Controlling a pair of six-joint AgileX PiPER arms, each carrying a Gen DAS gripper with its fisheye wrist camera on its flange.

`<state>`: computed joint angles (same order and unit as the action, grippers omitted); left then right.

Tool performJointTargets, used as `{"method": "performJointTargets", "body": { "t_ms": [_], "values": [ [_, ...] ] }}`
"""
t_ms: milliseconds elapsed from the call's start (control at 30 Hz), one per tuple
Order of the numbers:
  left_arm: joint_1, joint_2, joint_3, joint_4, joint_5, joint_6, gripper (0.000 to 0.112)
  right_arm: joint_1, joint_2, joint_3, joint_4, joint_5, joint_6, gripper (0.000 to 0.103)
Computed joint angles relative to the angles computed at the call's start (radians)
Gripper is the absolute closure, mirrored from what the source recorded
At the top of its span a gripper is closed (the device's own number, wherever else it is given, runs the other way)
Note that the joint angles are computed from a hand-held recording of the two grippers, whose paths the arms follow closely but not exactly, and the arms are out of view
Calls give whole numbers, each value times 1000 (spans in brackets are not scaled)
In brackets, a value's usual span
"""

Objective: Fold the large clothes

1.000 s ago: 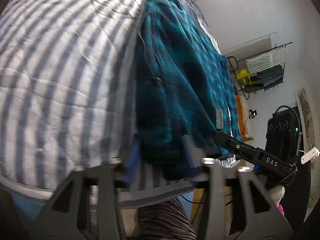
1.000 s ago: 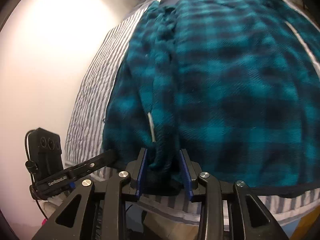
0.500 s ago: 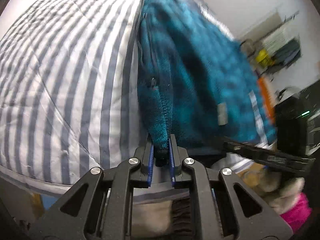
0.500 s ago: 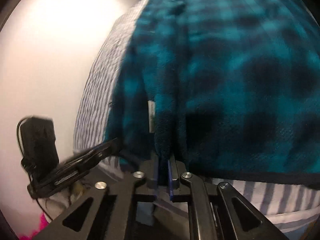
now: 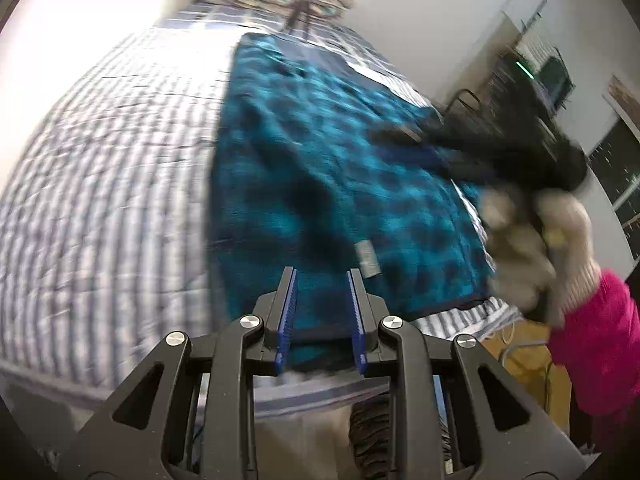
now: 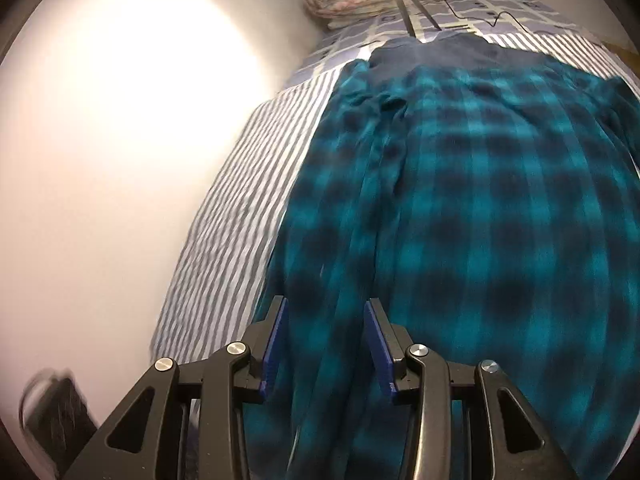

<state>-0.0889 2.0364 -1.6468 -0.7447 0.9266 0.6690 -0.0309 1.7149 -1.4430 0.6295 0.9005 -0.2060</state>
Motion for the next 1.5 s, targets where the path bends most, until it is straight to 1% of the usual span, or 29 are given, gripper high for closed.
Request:
{"method": "performJointTargets", "body": {
  "t_ms": [33, 67, 100, 167, 233, 267, 300, 333, 400, 467, 500, 567, 600, 633, 667, 700, 767, 833, 967, 1000, 1033, 1067, 1100, 1167, 1200, 1233, 1300, 1367, 1500],
  "values": [
    [-13, 18, -15, 2, 7, 0, 90, 11, 71, -85, -18, 1, 26, 61],
    [-32, 36, -37, 9, 8, -14, 90, 7, 104, -130, -34, 27, 42, 61],
    [-50, 62, -65, 20, 15, -30, 90, -17, 150, -153, -34, 25, 25, 61],
    [-66, 95, -96, 31, 32, -40, 90, -6, 257, -272, -82, 32, 67, 61],
    [-75, 126, -125, 38, 47, -45, 90, 3, 304, -324, -121, 40, 105, 63],
    [-79, 143, -139, 39, 54, -47, 90, 4, 340, -368, -134, 59, 125, 77],
    [-80, 149, -144, 38, 60, -48, 90, 3, 346, -371, -123, 74, 120, 89],
    [-82, 160, -153, 37, 68, -49, 90, -1, 381, -415, -103, 114, 107, 103],
    [-86, 171, -159, 37, 74, -47, 90, 22, 393, -458, -165, 131, 108, 103],
    [-92, 182, -162, 35, 76, -37, 90, 37, 382, -459, -234, 104, 107, 103],
    [-91, 183, -162, 38, 80, -33, 90, 38, 384, -455, -271, 87, 140, 103],
    [-104, 201, -159, 52, 70, -35, 90, 37, 426, -488, -323, 98, 201, 103],
    [-106, 192, -134, 53, 58, -29, 90, 39, 421, -469, -347, 81, 206, 103],
    [-109, 192, -122, 53, 46, -26, 90, 35, 405, -432, -330, 56, 191, 103],
    [-110, 189, -113, 51, 36, -17, 90, 26, 398, -413, -299, 44, 173, 99],
    [-111, 184, -111, 55, 37, -19, 90, 6, 366, -362, -228, 24, 138, 97],
    [-102, 179, -119, 49, 57, -26, 90, -13, 284, -251, -163, -36, 90, 82],
    [-89, 144, -90, 32, 62, -11, 90, -25, 178, -121, -127, -106, 34, 74],
    [-70, 51, -10, -1, 38, 23, 90, -84, -56, 137, -24, -178, -86, 69],
    [-66, 33, 8, -5, 31, 31, 90, -98, -87, 168, -4, -186, -101, 69],
    [-62, 3, 33, -8, 16, 39, 90, -135, -154, 233, 26, -189, -133, 66],
    [-61, -19, 51, -11, 4, 45, 90, -164, -206, 278, 37, -188, -150, 59],
    [-57, -51, 86, -19, -22, 59, 90, -197, -256, 315, 37, -180, -162, 56],
    [-45, -87, 104, -11, -34, 57, 90, -272, -349, 377, 28, -150, -201, 47],
    [-38, -100, 110, -11, -32, 58, 86, -311, -385, 398, 19, -128, -223, 47],
    [-35, -117, 122, -10, -34, 53, 80, -358, -421, 414, 13, -97, -250, 47],
    [-27, -152, 153, -23, -37, 61, 70, -469, -478, 435, 17, -31, -310, 47],
    [-24, -195, 184, -25, -41, 61, 70, -618, -516, 449, 47, 60, -401, 45],
    [-28, -230, 207, -26, -45, 51, 69, -927, -492, 416, 76, 224, -567, 42]
  ]
}}
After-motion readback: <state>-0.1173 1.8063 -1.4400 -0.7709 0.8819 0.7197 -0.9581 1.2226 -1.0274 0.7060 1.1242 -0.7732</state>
